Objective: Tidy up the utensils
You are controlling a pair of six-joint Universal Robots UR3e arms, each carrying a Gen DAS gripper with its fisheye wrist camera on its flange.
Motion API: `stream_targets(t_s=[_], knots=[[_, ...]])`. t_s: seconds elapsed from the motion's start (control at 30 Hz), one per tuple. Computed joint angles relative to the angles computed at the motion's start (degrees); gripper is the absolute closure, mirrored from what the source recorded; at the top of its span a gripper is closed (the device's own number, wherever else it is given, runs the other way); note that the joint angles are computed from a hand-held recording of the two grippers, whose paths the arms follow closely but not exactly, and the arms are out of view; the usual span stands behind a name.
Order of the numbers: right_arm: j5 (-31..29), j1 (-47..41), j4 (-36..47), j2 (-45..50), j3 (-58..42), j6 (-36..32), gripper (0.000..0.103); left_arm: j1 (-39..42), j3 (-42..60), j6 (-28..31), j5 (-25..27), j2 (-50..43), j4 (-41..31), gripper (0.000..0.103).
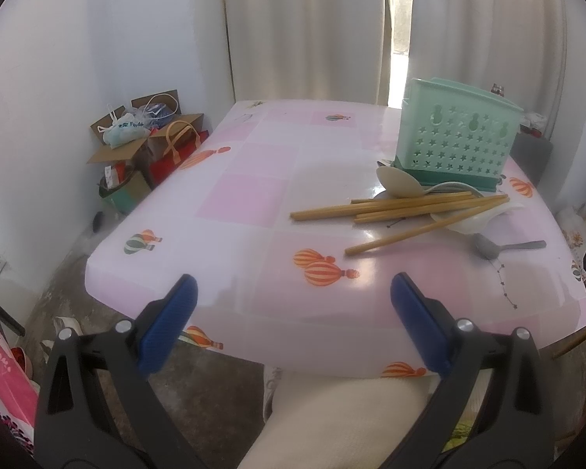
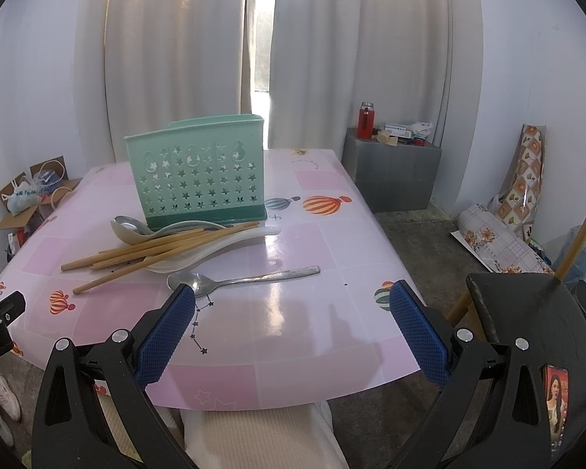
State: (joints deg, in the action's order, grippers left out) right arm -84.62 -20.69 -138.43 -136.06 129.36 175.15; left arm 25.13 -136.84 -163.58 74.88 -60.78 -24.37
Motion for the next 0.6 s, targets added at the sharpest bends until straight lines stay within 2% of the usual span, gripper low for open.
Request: stream_targets(t_s=[0.17, 0.27, 0.47, 0.6], knots=[[0.1, -0.1, -0.1, 0.0, 0.0, 0.1, 0.006, 2.1, -0.7, 1.4, -1.6, 2.5, -2.3, 0.007], [0.1, -0.1, 0.1, -0.2, 0.1, 0.2, 0.006, 0.0, 0.1, 0.1, 0.0, 0.1, -0.3, 0.007], [0.2, -0.2, 0.3, -0.2, -0.1, 0.3, 0.006, 2.3, -0.7, 1.7, -1.8, 3.4, -3.1, 0.007], [0.4, -0.5, 0.9, -0.6, -0.3, -0.1, 0.006, 0.0, 0.2, -0.1, -0.2, 0.0, -0.5, 0.007]])
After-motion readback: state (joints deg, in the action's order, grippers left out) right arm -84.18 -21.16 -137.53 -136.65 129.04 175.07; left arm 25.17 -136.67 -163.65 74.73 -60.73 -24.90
